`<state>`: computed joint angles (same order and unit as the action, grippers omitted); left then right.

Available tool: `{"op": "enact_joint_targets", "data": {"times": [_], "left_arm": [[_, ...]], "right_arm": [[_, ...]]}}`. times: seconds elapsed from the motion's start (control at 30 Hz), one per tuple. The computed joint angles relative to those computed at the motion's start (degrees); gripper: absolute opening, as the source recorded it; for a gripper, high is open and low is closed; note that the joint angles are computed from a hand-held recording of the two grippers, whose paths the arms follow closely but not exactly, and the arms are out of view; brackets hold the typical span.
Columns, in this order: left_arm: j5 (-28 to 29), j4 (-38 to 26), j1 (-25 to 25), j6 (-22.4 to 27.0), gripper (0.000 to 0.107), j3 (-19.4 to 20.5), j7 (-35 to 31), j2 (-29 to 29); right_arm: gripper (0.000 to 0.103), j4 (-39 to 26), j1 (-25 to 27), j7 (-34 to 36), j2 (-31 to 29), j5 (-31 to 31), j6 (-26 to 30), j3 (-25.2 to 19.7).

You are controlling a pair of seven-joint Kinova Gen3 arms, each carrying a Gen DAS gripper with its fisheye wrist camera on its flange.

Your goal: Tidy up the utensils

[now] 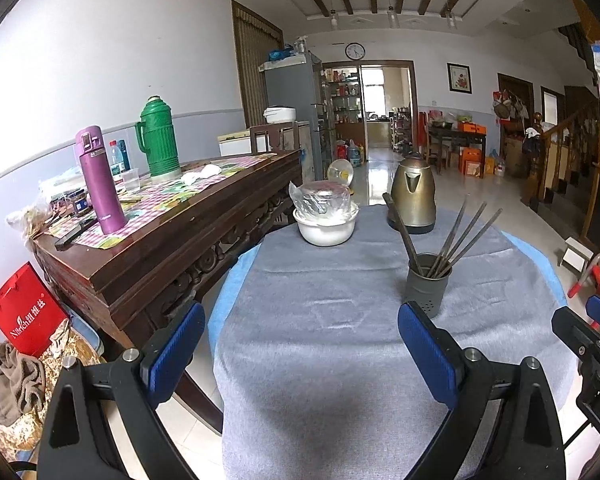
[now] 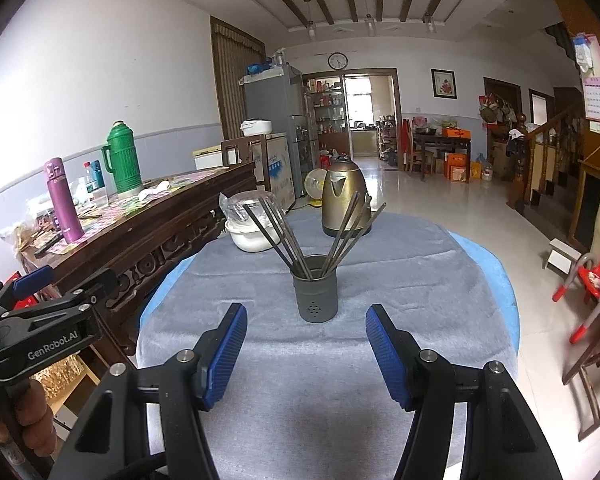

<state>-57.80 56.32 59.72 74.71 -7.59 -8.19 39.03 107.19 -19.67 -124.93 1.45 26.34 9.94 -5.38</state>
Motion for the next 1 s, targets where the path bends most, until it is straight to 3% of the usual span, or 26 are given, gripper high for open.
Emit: {"op": "enact_joint_targets", "data": {"times": [0.2,0.43,1.0], "left_arm": [[-0.14,2.55,-0.17,-0.69,0.097,0.27,2.02,-1.34],[-0.63,4.61,-0.66,-1.03,0.097,1.11,3.78,-2.31],[-1.76,8.47,-1.85,-1.82,0.097,2.90,5.91,-4.06]], "right_arm": [[0.066,-0.36,-1.48,-5.20,0.07,5.45,1.18,0.02],[0.066,-0.63,-1.72,-6.30,0.24,6.19,1.44,-0.28],[0.066,-1.05,-4.95,-16.49,1.24,15.14,2.57,0.36]]}}
